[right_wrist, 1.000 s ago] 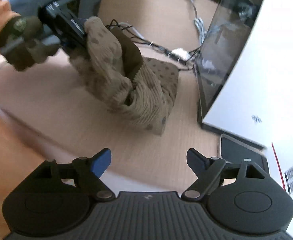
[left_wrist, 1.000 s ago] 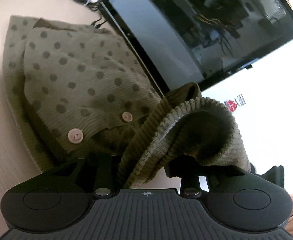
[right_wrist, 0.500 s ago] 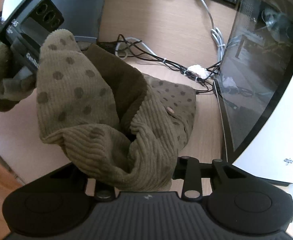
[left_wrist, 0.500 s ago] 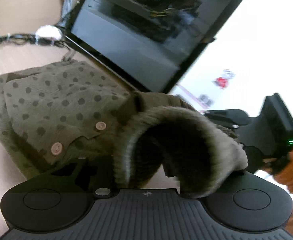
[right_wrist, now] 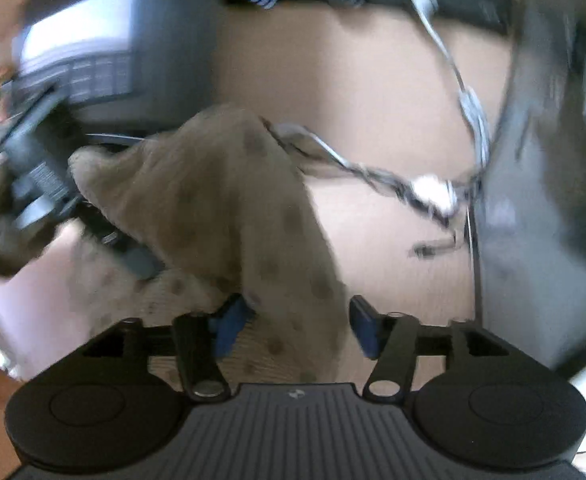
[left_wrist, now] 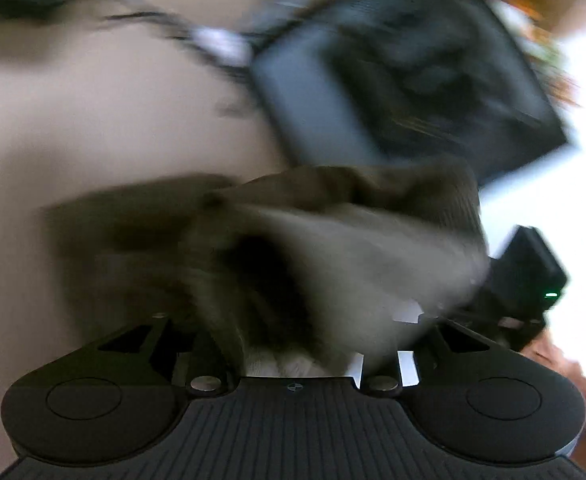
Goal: Fold clothes
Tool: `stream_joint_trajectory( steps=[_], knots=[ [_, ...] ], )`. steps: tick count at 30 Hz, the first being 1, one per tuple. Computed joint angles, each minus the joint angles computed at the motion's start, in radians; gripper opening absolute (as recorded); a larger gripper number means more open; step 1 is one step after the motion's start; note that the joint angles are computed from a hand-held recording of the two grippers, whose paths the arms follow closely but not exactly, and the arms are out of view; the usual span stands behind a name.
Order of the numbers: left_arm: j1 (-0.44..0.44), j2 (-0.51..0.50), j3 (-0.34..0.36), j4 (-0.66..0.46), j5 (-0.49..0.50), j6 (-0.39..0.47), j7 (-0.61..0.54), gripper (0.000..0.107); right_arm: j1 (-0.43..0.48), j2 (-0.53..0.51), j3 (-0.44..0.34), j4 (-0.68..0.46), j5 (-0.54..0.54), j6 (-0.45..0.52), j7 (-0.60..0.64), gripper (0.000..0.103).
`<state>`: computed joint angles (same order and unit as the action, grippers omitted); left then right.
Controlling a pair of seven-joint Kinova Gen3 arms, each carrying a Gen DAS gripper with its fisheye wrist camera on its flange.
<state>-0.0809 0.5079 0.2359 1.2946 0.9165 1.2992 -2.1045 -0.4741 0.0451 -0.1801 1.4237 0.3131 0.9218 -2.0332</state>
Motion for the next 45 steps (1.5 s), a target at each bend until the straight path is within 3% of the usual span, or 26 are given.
stream_joint_trajectory(
  steps=[3,5,7,9,13,15,17,19,22,25,28,32,34,37,41,43,45],
  knots=[
    [0.097,-0.056,-0.126,0.055,-0.006,-0.122,0.022,0.047,-0.027,0.075,0.089,0.002,-0.014,-0.026,0.005,0.072],
    [0.12,-0.083,-0.152,0.073,-0.003,-0.165,0.023,0.052,-0.072,0.096,0.132,0.013,0.051,-0.043,-0.063,0.087],
    [0.145,-0.118,-0.169,0.076,-0.043,-0.208,0.031,0.06,-0.065,0.1,0.106,0.031,0.12,-0.045,-0.144,0.096],
    [0.137,-0.18,-0.155,0.1,-0.085,-0.26,-0.009,0.07,-0.073,0.089,0.083,0.054,0.178,-0.03,-0.225,0.1],
    [-0.02,-0.245,-0.007,0.128,-0.041,-0.286,-0.172,0.094,-0.095,0.069,0.041,0.039,0.244,0.059,-0.335,0.103],
    [-0.03,-0.217,0.022,0.104,-0.021,-0.265,-0.238,0.095,-0.102,0.061,0.038,0.009,0.227,0.111,-0.371,0.103],
    [0.026,-0.18,-0.016,0.068,-0.02,-0.234,-0.262,0.095,-0.094,0.046,0.023,-0.024,0.161,0.17,-0.409,0.103],
    [0.078,-0.131,-0.026,0.037,-0.069,-0.218,-0.232,0.095,-0.104,0.031,0.033,-0.051,0.09,0.22,-0.445,0.103],
    [0.135,-0.051,-0.008,-0.019,-0.152,-0.196,-0.179,0.095,-0.027,0.016,-0.031,-0.045,-0.032,0.239,-0.502,0.103],
    [0.14,-0.068,-0.004,0.033,-0.169,-0.213,-0.159,0.095,-0.057,0.04,0.002,-0.032,-0.083,0.264,-0.578,0.103],
    [0.153,-0.128,-0.013,0.11,-0.174,-0.247,-0.098,0.095,-0.187,0.084,0.121,-0.021,-0.005,0.241,-0.622,0.103],
    [0.169,-0.192,-0.009,0.196,-0.156,-0.276,-0.049,0.094,-0.356,0.193,0.306,-0.089,0.157,0.21,-0.496,0.103],
    [0.164,-0.215,0.005,0.22,-0.141,-0.283,-0.016,0.091,-0.378,0.236,0.343,-0.129,0.236,0.218,-0.463,0.103],
    [0.252,-0.285,-0.079,0.244,-0.202,-0.357,0.106,0.093,-0.285,0.233,0.26,-0.162,0.269,0.18,-0.471,0.103],
    [0.25,-0.366,-0.063,0.281,-0.35,-0.46,0.259,0.095,-0.169,0.173,0.093,-0.106,0.327,0.063,-0.495,0.103],
    [0.279,-0.384,-0.087,0.275,-0.431,-0.472,0.325,0.096,-0.182,0.181,0.082,-0.09,0.354,0.022,-0.5,0.103],
    [0.367,-0.395,-0.166,0.267,-0.512,-0.48,0.389,0.097,-0.194,0.212,0.08,-0.094,0.348,0.0,-0.502,0.103]
  ],
)
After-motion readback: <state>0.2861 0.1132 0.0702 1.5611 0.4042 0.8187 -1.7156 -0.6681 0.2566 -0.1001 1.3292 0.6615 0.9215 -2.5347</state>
